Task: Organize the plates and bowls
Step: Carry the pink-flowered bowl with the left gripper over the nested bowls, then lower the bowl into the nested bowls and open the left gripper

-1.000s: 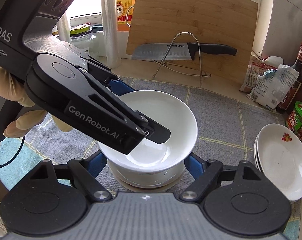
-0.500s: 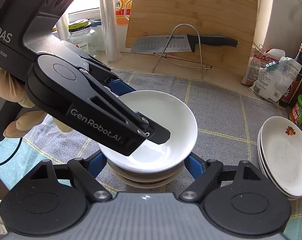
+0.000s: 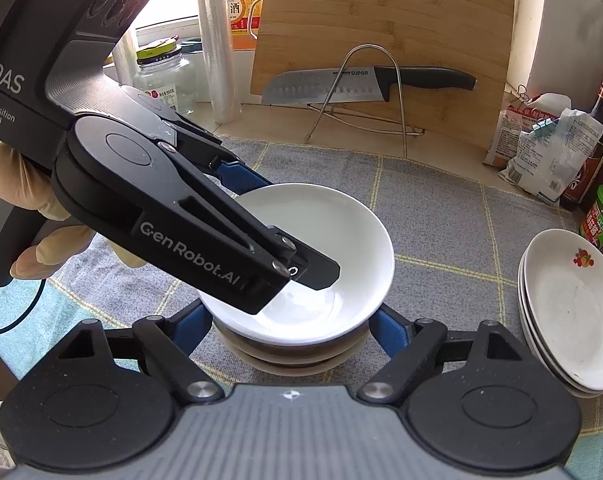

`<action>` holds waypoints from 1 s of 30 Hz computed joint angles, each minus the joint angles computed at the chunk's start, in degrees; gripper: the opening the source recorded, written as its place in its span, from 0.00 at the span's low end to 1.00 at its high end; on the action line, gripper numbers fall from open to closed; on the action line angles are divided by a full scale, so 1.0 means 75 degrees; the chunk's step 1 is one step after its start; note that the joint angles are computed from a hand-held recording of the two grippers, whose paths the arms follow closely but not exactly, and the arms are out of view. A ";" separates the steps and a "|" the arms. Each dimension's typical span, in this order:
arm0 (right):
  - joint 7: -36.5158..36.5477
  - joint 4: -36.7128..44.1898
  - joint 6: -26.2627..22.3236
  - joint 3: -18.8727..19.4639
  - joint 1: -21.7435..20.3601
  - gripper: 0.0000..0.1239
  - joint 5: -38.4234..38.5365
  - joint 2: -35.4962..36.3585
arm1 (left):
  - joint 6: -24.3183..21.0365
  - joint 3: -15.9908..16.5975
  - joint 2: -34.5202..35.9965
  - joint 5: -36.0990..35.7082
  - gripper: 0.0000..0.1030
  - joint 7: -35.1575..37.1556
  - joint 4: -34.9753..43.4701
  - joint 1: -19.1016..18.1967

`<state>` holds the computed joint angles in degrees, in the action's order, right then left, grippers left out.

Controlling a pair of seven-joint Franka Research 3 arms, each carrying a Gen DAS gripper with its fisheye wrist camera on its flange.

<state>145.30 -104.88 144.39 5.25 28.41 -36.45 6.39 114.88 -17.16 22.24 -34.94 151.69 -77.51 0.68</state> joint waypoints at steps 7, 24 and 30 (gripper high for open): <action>0.0414 -0.0167 0.0260 -0.0010 -0.0003 0.83 -0.0629 -0.0149 | 0.0163 -0.0019 -0.0099 -0.0291 0.74 0.0132 -0.0104 0.0105; -0.0151 -0.0778 0.0462 0.0167 -0.0159 0.83 -0.0159 -0.0396 | 0.0582 0.0384 -0.1363 -0.2070 0.93 0.1298 -0.1959 0.0395; -0.1229 -0.1315 0.0810 0.0152 -0.0385 0.83 0.0614 -0.0443 | 0.1168 0.0727 -0.1965 -0.1746 0.93 0.0865 -0.2894 0.0116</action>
